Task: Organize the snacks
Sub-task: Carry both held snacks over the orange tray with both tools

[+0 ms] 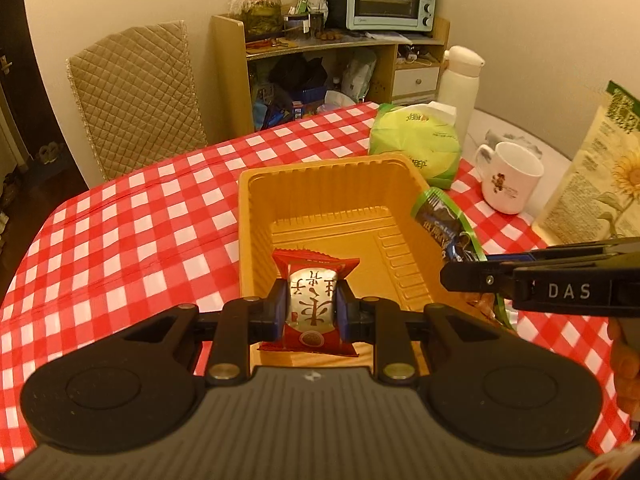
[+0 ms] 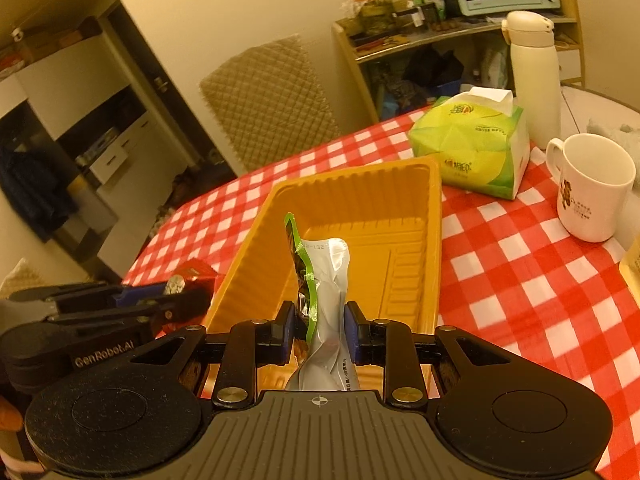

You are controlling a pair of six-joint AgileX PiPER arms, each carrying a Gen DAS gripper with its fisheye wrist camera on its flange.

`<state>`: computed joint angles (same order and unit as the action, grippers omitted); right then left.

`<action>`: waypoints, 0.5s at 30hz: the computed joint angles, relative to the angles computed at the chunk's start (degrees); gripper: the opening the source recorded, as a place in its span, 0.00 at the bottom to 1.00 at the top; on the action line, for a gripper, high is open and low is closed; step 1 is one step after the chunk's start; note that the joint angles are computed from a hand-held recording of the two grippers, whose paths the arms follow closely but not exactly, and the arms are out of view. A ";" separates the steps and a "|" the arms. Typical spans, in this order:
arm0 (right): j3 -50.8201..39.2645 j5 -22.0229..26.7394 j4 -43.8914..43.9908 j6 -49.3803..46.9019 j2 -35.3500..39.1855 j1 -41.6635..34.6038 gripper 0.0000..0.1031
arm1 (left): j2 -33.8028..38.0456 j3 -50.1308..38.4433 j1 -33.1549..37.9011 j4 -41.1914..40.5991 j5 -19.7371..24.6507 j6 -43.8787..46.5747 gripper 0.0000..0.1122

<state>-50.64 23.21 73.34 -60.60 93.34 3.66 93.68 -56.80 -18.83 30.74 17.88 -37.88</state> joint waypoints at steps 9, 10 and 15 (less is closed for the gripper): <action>-5.10 -2.32 -2.15 4.29 7.05 0.02 0.26 | 8.75 -6.81 1.46 -6.14 -0.70 6.19 0.20; -5.28 -2.58 -2.29 4.67 7.46 -0.04 0.26 | 9.57 -7.45 1.48 -6.57 -0.82 6.68 0.20; -6.21 -2.51 -3.17 6.52 8.95 -0.71 0.26 | 12.52 -9.10 1.33 -8.05 -0.86 7.68 0.20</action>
